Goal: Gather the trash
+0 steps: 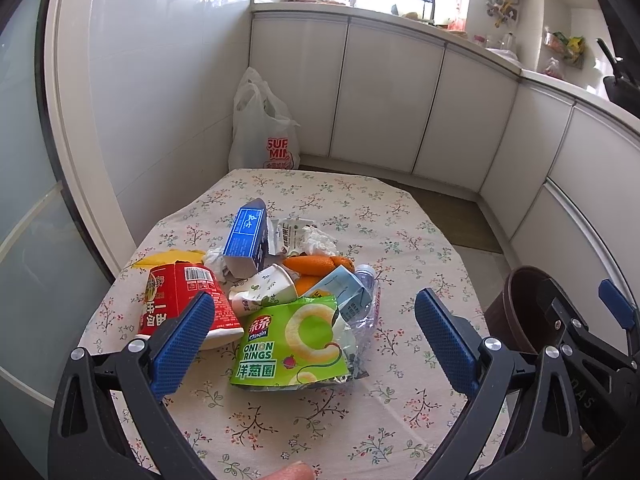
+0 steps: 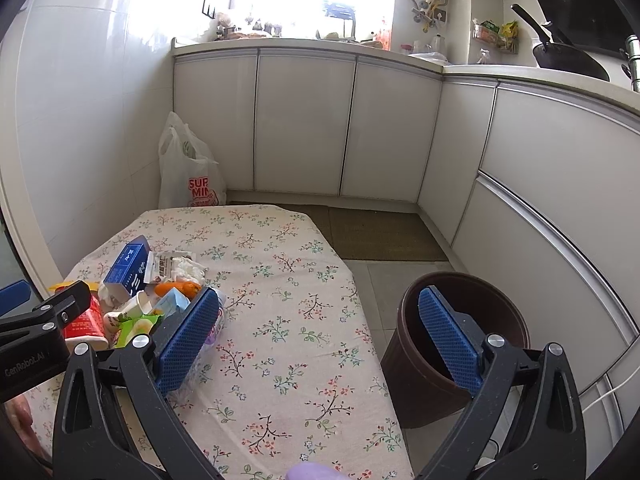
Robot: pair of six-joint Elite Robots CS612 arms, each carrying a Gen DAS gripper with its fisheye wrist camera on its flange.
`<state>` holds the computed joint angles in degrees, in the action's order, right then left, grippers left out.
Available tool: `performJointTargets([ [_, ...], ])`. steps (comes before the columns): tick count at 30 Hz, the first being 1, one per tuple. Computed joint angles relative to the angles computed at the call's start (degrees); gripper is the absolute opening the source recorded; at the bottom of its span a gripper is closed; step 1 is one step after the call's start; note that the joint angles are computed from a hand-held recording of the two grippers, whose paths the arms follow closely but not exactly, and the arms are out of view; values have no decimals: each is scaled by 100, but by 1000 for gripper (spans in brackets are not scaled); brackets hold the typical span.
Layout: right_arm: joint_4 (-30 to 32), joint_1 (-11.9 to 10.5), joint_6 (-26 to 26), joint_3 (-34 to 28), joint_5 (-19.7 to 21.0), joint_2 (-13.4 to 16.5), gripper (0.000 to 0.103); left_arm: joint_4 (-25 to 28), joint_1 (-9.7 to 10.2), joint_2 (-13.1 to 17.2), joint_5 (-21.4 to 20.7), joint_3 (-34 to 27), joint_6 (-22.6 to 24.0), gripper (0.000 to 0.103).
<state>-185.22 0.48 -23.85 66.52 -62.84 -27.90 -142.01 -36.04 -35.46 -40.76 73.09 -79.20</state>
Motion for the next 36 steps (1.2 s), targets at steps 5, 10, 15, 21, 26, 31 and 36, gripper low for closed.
performJointTargets([
  [5,26,3,-27,-6,-14,0,96,20,9,5,-17,-6,-10,97],
  [10,477,24,-114,-76,-105,-11,96,99,30,-7,-106,-2,-104,97],
  [15,1426,98,-378,-253,-449,-2,96,113,150,-64,-610,117,-516,97],
  [21,3185,210,-869,-660,-790,78,96,-186,346,-314,-959,620,-1237,97],
  [26,3457,290,-1090,-707,-989,97,96,-979,547,-476,-1298,1057,-1619,97],
  [31,3738,292,-1020,-850,-909,109,96,-1986,692,-626,-963,1310,-1563,97],
  [36,4143,272,-831,-1115,-759,179,96,-2725,866,-546,-414,1004,-1,97],
])
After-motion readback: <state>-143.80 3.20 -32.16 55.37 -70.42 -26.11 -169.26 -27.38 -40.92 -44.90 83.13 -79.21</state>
